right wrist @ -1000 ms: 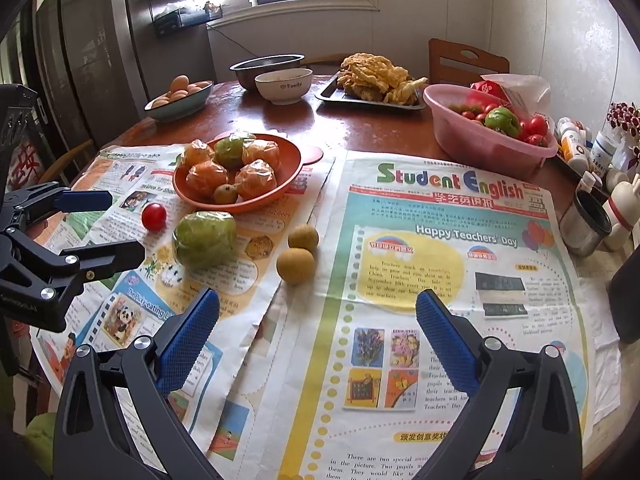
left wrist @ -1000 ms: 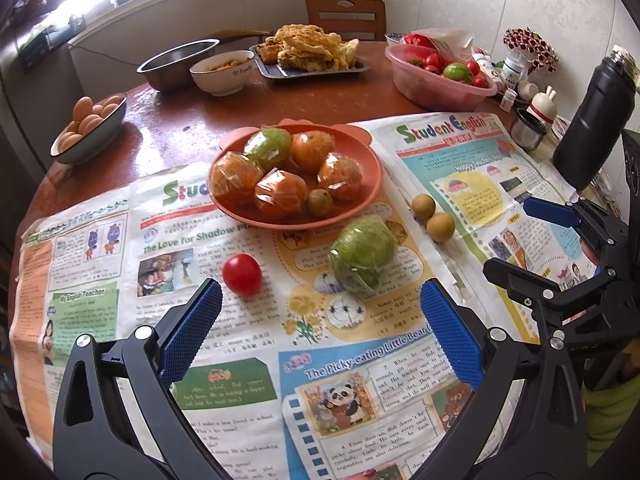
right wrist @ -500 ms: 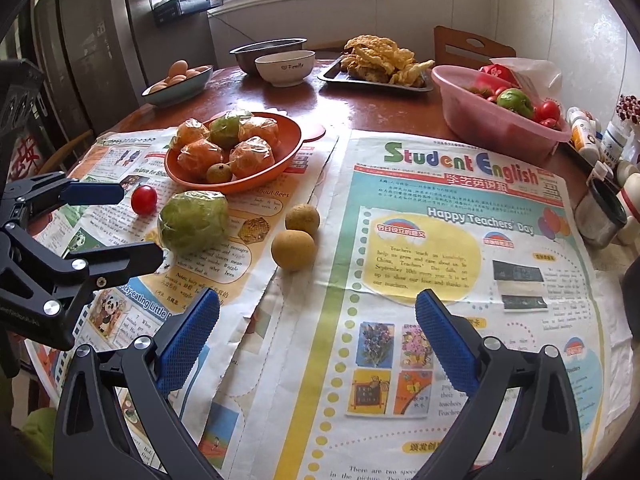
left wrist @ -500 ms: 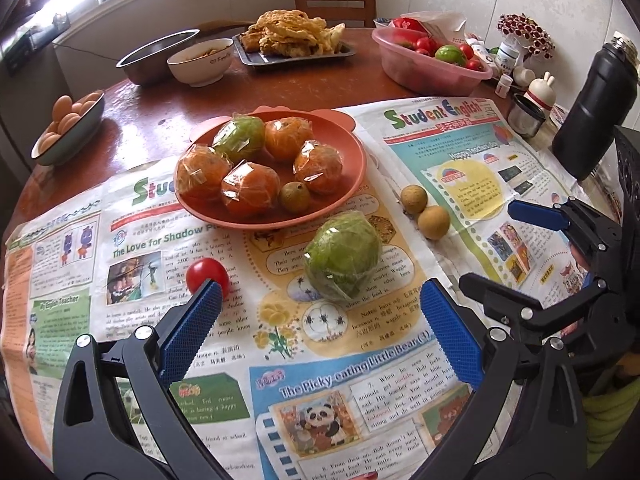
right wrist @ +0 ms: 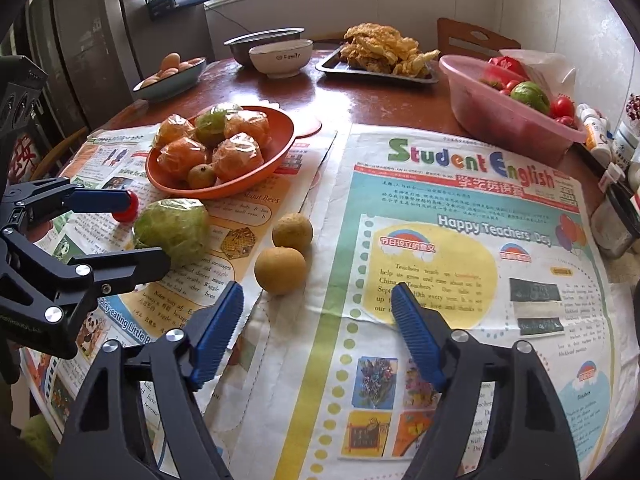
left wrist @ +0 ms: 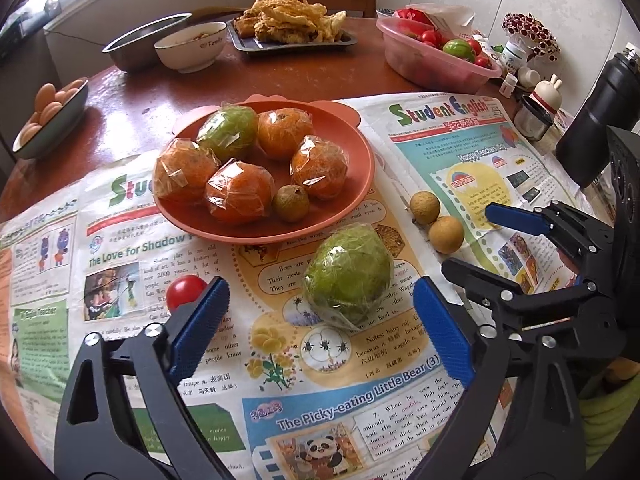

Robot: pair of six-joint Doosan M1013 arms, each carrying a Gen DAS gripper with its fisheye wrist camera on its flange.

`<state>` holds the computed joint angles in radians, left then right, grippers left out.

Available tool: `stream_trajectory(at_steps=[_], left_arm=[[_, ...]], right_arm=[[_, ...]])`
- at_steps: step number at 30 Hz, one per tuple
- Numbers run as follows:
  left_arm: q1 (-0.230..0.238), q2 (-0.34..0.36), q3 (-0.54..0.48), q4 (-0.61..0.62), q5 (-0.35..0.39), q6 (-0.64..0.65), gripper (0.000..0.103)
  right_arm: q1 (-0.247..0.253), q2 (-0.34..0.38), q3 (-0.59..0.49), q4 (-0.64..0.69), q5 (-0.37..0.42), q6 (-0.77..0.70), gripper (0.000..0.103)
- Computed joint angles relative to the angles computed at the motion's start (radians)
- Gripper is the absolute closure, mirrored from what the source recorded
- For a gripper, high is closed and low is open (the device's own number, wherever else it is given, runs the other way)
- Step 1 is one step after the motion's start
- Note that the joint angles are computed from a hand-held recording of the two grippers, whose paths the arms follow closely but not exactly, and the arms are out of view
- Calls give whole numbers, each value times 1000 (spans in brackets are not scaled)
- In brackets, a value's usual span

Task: Organize fruits
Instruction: 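Reach the left tool to the wrapped green pomelo while the right tool reaches a brown fruit, then close the left tool on the green pomelo while the right tool closes on the brown fruit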

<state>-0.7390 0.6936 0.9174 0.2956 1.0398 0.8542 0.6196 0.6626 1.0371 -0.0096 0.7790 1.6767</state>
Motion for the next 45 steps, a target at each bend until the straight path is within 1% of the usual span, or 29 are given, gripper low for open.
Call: stream_trajectory(at_steps=[4, 5, 6, 7, 8, 10, 11, 13, 14, 17, 19, 21, 23, 27, 30, 34, 45], left_arm=[[5, 0, 3, -22, -15, 8, 29], [6, 1, 2, -25, -13, 10, 32], [6, 2, 0, -29, -13, 15, 34], [7, 2, 0, -33, -15, 19, 34], [7, 2, 0, -34, -14, 19, 35], [9, 4, -3, -42, -15, 25, 35], [9, 6, -5, -44, -11, 25, 36], [10, 11, -12, -51, -8, 31, 37], [10, 13, -16, -54, -6, 35, 39], [11, 19, -26, -64, -5, 46, 40], [11, 23, -32, -68, -4, 54, 42], [11, 27, -40, -76, -2, 66, 47], [11, 32, -48, -81, 0, 73, 48], [12, 43, -62, -91, 18, 83, 63], [17, 36, -50, -114, -1, 84, 64], [18, 27, -35, -122, -8, 83, 65], [19, -31, 37, -97, -48, 45, 65]], right_arm=[[0, 4, -7, 29, -2, -48, 44], [0, 6, -11, 35, 1, -59, 49], [1, 9, -16, 34, 4, -65, 53], [2, 10, -19, 37, 6, -77, 56], [2, 14, -26, 52, 10, -100, 63], [4, 21, -40, 59, 23, -124, 67], [6, 25, -48, 56, 31, -135, 74], [9, 30, -58, 56, 40, -147, 77], [8, 31, -60, 61, 42, -151, 78], [2, 29, -58, 84, 42, -164, 78], [2, 26, -52, 87, 38, -167, 78], [0, 21, -44, 95, 31, -171, 78], [-2, 19, -38, 101, 27, -173, 78], [-6, 14, -30, 107, 22, -169, 78], [-7, 8, -22, 111, 16, -173, 78], [-10, 2, -12, 118, 6, -172, 78], [-5, -12, -3, 129, -22, -186, 78]])
